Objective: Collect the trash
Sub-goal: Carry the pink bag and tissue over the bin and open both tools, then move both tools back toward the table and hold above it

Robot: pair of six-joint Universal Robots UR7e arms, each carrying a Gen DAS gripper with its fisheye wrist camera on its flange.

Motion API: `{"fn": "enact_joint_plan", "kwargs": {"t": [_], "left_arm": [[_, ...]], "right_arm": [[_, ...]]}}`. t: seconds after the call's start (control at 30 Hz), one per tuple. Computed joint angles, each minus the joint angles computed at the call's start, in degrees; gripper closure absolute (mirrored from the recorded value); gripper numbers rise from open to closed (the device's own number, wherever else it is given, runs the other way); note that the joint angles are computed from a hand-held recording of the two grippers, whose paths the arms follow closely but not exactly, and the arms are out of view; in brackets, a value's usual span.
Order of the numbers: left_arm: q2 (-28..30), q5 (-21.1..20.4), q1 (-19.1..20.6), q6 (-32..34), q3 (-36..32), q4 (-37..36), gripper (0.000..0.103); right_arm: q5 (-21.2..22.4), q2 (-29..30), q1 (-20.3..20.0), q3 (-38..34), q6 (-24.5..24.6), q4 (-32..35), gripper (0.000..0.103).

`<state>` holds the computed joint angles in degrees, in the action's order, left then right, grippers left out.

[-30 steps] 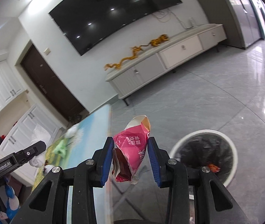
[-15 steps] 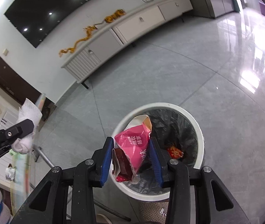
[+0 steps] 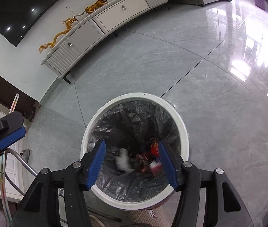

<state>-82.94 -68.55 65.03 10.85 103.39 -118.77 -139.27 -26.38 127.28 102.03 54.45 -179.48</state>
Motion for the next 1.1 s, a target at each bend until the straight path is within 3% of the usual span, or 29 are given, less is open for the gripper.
{"fn": "enact_joint_plan", "kwargs": {"t": [0.5, 0.77, 0.9, 1.1], "left_arm": [[-8.8, 1.1, -2.5, -1.2, 1.2, -3.0, 0.056], [-15.7, 4.3, -4.0, -1.1, 0.6, -4.1, 0.056], [-18.8, 6.8, -4.0, 0.1, -0.3, -6.3, 0.038], [-21.9, 7.6, -1.9, 0.7, -3.4, -6.6, 0.037]], "right_arm": [[-7.3, -1.1, 6.1, -4.4, -2.5, 3.0, 0.047], [-10.9, 0.9, 10.9, -11.1, -5.7, 6.8, 0.044], [-12.7, 2.3, 13.2, -16.1, -8.4, 10.7, 0.042], [-13.6, 5.9, 16.1, -23.2, -13.0, 11.4, 0.036]]}}
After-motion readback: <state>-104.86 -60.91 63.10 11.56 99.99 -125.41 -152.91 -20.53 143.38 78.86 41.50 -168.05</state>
